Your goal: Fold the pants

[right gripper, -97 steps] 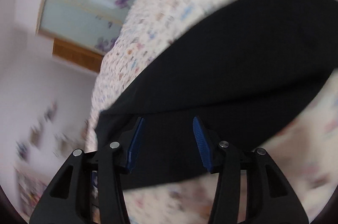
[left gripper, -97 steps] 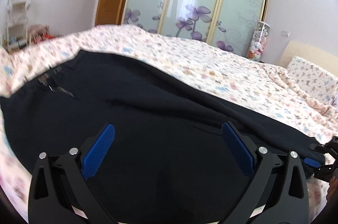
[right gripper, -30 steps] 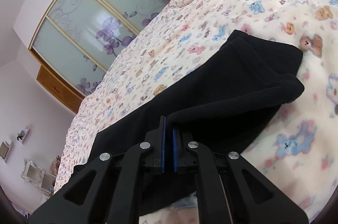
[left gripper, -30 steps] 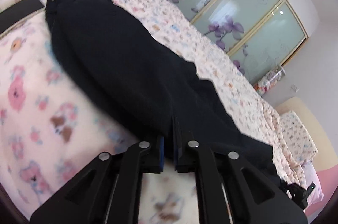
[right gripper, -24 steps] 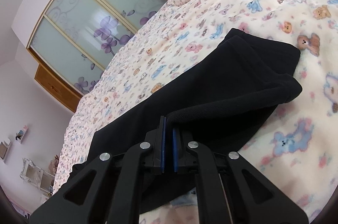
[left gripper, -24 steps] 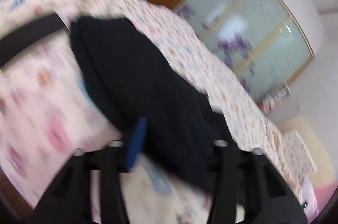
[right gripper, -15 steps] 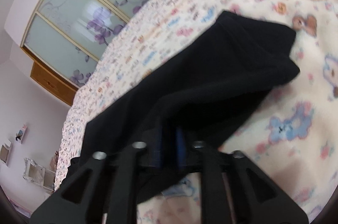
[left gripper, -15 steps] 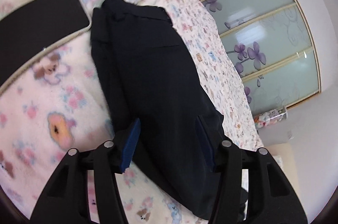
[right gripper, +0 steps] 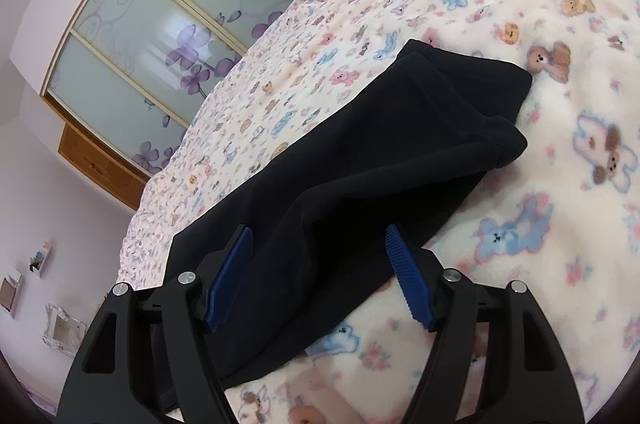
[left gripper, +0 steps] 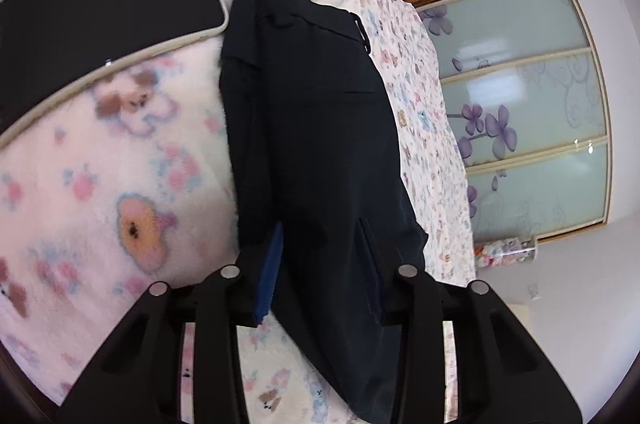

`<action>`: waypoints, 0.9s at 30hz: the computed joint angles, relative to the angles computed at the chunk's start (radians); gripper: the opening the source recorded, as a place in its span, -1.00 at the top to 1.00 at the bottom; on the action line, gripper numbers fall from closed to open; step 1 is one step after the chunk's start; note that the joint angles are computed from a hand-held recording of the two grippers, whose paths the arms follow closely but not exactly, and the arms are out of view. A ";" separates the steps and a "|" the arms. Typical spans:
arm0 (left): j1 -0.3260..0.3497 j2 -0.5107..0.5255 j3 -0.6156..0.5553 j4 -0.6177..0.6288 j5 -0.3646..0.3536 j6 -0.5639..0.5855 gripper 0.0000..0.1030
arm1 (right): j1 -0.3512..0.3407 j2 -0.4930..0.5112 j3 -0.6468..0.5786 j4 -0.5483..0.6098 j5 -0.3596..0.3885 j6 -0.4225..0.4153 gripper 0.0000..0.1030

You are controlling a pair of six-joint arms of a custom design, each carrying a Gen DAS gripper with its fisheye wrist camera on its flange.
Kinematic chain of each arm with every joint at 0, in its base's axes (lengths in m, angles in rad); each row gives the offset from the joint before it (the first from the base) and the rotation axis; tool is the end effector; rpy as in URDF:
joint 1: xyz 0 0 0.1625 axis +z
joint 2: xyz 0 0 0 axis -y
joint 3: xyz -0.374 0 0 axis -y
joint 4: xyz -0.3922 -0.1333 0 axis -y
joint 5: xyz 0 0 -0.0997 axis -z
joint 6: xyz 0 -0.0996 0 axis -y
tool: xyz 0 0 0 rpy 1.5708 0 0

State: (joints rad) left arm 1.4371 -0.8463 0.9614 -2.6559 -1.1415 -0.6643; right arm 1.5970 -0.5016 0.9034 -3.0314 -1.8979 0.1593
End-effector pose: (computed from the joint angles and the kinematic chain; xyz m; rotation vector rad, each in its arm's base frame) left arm 0.0708 -0.7850 0.4286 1.0109 -2.5333 1.5453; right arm 0.1227 -0.8170 0.2297 -0.4114 -2.5047 1.5106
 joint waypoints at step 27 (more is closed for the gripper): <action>-0.033 0.037 -0.064 -0.072 0.235 0.255 0.80 | -0.015 -0.079 0.107 -0.051 0.023 0.071 -0.58</action>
State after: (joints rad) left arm 1.4038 -0.8096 0.8977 -2.7274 -0.9067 -0.4093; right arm 1.5816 -0.5808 1.0103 -3.0821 -1.8754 0.2300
